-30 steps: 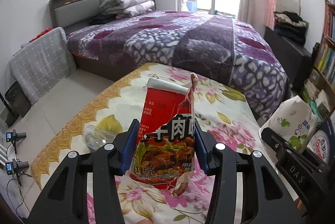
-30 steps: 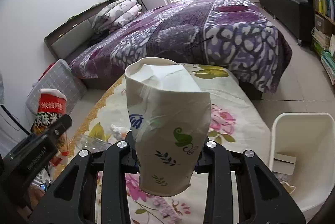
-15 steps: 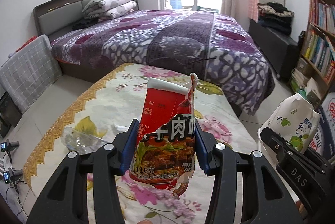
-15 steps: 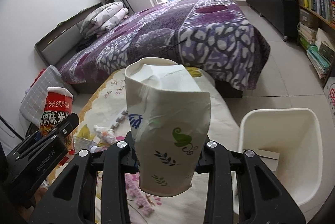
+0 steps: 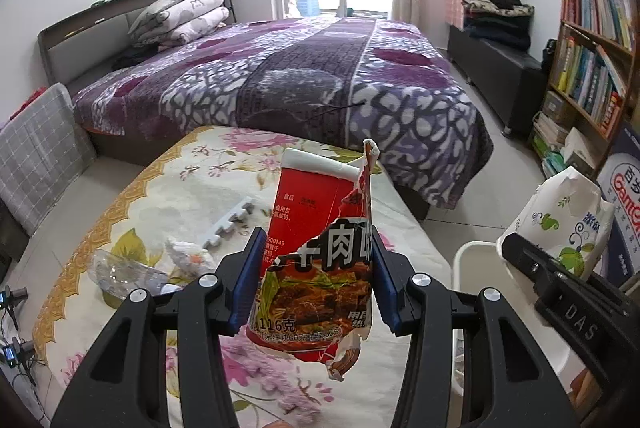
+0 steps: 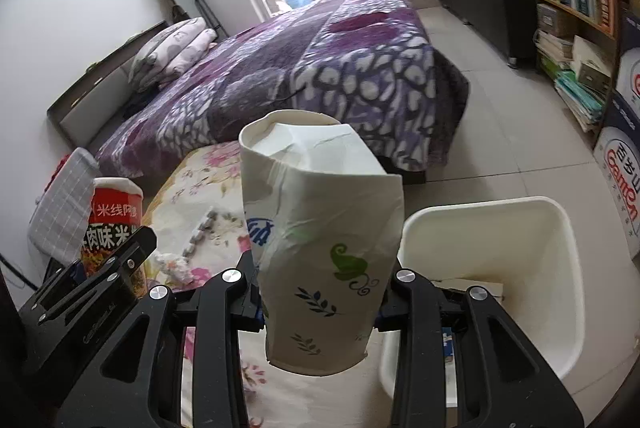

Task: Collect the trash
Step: 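Carry the red snack bag in the left tool while the right tool carries the paper cup to the bin, then open the right tool over the white bin to drop the paper cup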

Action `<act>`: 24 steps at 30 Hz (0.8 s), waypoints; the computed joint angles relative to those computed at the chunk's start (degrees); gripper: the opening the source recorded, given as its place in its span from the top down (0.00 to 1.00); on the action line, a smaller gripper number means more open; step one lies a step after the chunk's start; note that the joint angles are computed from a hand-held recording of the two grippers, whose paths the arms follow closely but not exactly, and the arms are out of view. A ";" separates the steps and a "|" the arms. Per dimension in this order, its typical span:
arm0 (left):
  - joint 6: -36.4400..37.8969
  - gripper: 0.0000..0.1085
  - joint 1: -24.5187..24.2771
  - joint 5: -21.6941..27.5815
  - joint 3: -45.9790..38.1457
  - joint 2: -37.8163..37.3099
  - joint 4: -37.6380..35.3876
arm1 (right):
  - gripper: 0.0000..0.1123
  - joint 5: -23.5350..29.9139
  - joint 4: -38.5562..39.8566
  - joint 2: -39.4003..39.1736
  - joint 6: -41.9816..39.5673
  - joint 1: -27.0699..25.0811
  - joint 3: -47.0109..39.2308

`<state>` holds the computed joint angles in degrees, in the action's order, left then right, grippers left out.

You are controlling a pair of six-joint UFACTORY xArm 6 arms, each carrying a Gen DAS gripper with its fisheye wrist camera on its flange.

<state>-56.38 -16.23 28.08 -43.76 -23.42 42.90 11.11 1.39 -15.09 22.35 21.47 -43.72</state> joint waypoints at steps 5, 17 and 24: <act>-0.58 0.55 -2.17 0.07 -1.32 1.83 0.67 | 0.70 1.41 -0.86 -2.32 1.08 -2.83 1.60; 1.95 0.55 -8.19 -1.77 -5.28 7.63 -3.06 | 0.65 4.66 0.18 -7.06 0.29 -11.11 4.87; 6.19 0.54 -12.20 -3.22 -7.74 11.64 -7.29 | 0.57 4.49 4.57 -10.17 -2.38 -16.87 7.42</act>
